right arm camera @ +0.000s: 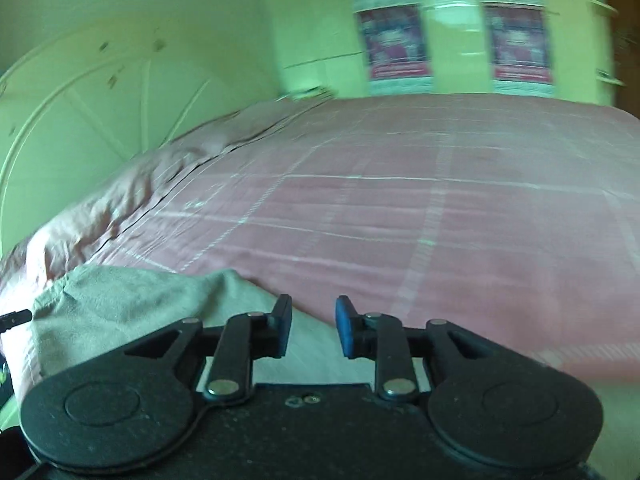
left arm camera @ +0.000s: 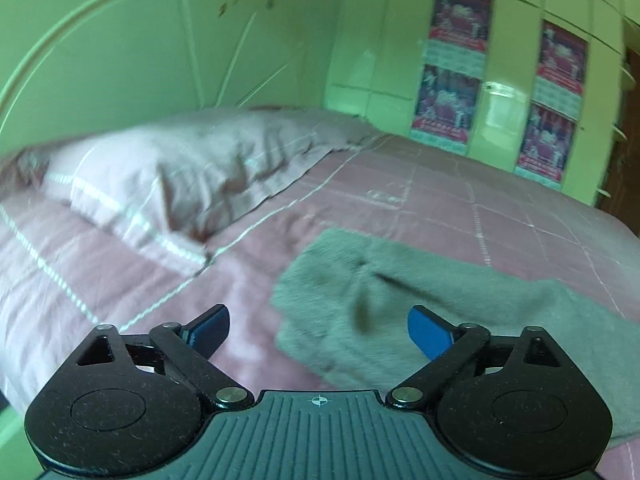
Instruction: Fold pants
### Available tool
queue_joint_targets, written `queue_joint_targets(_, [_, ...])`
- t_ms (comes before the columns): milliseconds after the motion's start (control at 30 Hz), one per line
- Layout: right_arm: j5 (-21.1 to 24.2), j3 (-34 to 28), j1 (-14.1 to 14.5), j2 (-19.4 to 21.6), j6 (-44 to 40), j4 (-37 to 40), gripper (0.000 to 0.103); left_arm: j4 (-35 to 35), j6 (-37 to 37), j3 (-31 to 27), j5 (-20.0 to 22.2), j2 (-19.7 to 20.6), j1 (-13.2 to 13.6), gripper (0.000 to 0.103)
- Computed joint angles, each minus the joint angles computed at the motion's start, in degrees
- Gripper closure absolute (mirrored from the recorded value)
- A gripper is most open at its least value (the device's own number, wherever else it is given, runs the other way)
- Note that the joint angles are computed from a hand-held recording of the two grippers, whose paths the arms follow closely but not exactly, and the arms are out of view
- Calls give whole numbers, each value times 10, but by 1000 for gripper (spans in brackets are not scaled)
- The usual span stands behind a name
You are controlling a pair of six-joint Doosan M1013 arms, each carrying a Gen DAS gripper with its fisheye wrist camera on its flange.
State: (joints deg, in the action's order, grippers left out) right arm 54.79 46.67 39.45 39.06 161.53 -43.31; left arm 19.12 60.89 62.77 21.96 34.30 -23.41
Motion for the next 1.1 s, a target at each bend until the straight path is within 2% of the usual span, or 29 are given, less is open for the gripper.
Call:
queue_joint_targets(67, [37, 73, 25, -40, 118, -78, 84, -32, 66, 2, -15, -2, -11, 5])
queue_joint_targets(133, [36, 155, 44, -82, 223, -119, 84, -93, 164, -4, -14, 1, -21, 4])
queue_joint_targets(200, [82, 180, 52, -92, 223, -88, 85, -132, 246, -17, 5, 9, -32, 4])
queue_joint_targets(233, [116, 182, 48, -90, 206, -37, 90, -151, 277, -31, 34, 18, -35, 2])
queue_joint_targets(267, [130, 195, 45, -94, 219, -17, 103, -151, 291, -51, 82, 31, -41, 2])
queue_joint_targets(300, [117, 221, 46, -110, 261, -26, 103, -150, 290, -58, 100, 39, -42, 0])
queue_joint_targets(333, [125, 239, 53, -119, 334, -62, 103, -169, 292, -55, 91, 39, -39, 0])
queue_joint_targets(400, [178, 254, 70, -128, 431, -120, 89, -193, 289, -60, 101, 39, -35, 0])
queue_joint_targets(433, [189, 264, 77, -133, 465, -147, 85, -188, 286, -50, 92, 34, -37, 0])
queue_joint_targets(567, [190, 298, 86, -150, 509, -189, 85, -151, 254, -41, 89, 29, -44, 0])
queue_joint_targets(700, [255, 326, 91, -163, 648, -186, 85, -148, 245, -45, 97, 30, -45, 0])
queue_joint_targets(767, [273, 341, 91, -171, 701, -184, 85, -154, 252, -49, 102, 32, -44, 0])
queue_joint_targets(833, [274, 365, 93, -181, 761, -195, 85, -158, 256, -52, 104, 33, -43, 0])
queue_joint_targets(1000, [223, 424, 83, -208, 870, -220, 87, -161, 260, -59, 109, 37, -42, 0])
queue_joint_targets(1033, [211, 431, 78, -212, 882, -216, 89, -161, 261, -58, 109, 36, -42, 0])
queue_joint_targets(1067, [207, 432, 75, -214, 881, -210, 101, -162, 261, -60, 110, 38, -42, 0])
queue_joint_targets(1100, [208, 429, 73, -214, 860, -209, 102, -161, 261, -60, 109, 37, -42, 0])
